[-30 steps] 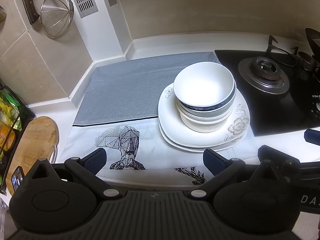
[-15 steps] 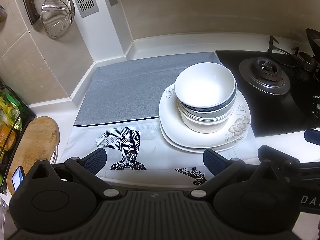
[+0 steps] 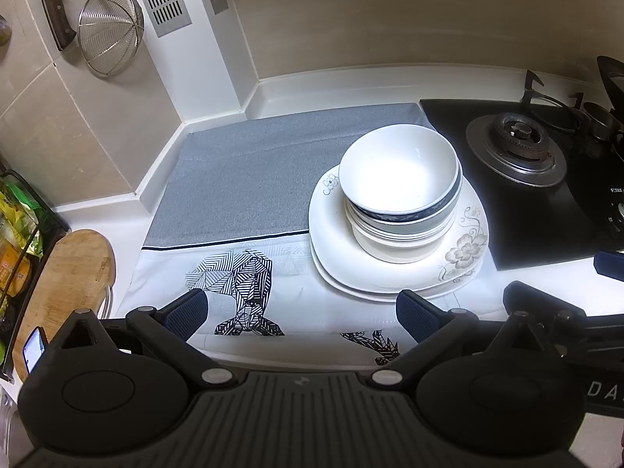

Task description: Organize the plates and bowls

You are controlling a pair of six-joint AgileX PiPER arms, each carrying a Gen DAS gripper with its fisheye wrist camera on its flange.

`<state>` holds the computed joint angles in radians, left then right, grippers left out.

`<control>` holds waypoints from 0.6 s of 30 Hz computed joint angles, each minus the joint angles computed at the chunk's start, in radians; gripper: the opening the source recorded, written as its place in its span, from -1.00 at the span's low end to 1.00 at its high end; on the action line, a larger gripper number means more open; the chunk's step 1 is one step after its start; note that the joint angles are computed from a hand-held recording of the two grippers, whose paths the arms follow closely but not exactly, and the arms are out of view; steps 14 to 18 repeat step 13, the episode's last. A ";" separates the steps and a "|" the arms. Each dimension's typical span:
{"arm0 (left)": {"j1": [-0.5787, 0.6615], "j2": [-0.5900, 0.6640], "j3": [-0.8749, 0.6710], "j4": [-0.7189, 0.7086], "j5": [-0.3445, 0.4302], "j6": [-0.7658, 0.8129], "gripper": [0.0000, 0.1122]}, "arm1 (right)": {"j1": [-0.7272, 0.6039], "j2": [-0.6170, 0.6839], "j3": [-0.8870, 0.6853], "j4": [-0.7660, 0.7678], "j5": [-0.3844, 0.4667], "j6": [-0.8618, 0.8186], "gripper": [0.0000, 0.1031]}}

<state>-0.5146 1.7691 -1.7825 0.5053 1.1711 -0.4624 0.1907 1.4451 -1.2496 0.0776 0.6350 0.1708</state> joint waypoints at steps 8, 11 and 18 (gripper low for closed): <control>0.009 0.008 -0.014 -0.007 0.001 0.014 0.83 | -0.009 0.015 -0.015 0.016 -0.001 -0.021 0.99; 0.019 0.009 -0.013 -0.015 -0.011 0.023 0.83 | -0.014 0.023 -0.023 0.028 0.000 -0.033 0.99; 0.028 0.012 -0.015 -0.023 -0.016 0.030 0.83 | -0.019 0.038 -0.040 0.038 0.002 -0.044 0.99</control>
